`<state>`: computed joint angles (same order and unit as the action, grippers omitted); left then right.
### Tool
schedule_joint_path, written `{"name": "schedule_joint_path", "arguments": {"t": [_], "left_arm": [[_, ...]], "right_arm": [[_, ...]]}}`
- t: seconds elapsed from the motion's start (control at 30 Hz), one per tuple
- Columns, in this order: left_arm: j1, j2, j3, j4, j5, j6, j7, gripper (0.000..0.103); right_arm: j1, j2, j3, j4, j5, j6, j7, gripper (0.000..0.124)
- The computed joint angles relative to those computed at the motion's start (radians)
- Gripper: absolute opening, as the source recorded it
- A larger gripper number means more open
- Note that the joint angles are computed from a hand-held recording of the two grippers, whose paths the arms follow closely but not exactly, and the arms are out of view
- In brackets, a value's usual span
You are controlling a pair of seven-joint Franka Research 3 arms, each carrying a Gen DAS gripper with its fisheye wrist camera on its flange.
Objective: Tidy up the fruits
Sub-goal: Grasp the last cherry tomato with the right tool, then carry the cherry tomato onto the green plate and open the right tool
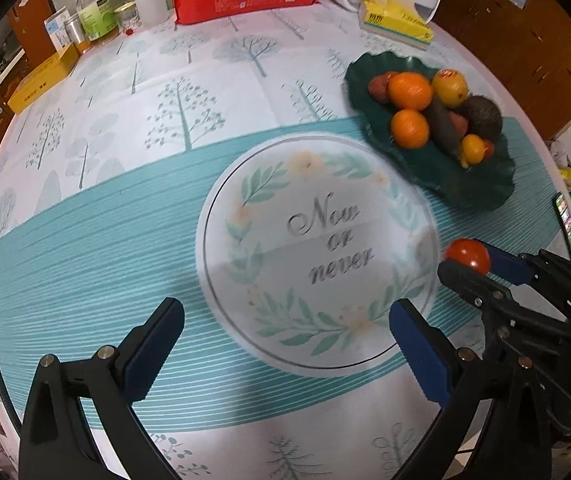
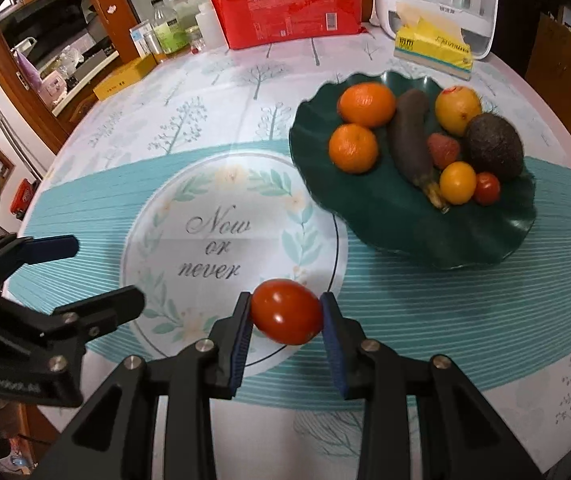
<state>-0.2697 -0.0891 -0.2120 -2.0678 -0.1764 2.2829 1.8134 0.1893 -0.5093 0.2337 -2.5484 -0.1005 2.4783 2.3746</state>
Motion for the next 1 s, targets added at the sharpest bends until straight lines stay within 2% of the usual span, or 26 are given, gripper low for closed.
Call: {"name": "schedule_joint_path", "arguments": {"t": [0.3, 0.5, 0.77, 1.0], "left_arm": [[-0.037, 0.03, -0.03, 0.115, -0.037, -0.007, -0.041, 0.102], [-0.063, 0.099, -0.061, 0.236, 0.008, 0.016, -0.124, 0.102], [-0.101, 0.249, -0.087, 0.429, 0.14, 0.038, -0.302, 0.102], [-0.137, 0.355, -0.083, 0.521, 0.271, 0.016, -0.442, 0.102]], "right_arm": [[-0.059, -0.094, -0.025, 0.045, -0.048, -0.071, -0.064, 0.034], [-0.122, -0.114, -0.059, 0.1, -0.081, -0.094, -0.158, 0.034], [-0.194, -0.049, -0.111, 0.166, -0.095, -0.054, -0.307, 0.034], [-0.205, 0.045, -0.166, 0.191, -0.031, -0.02, -0.417, 0.034]]}}
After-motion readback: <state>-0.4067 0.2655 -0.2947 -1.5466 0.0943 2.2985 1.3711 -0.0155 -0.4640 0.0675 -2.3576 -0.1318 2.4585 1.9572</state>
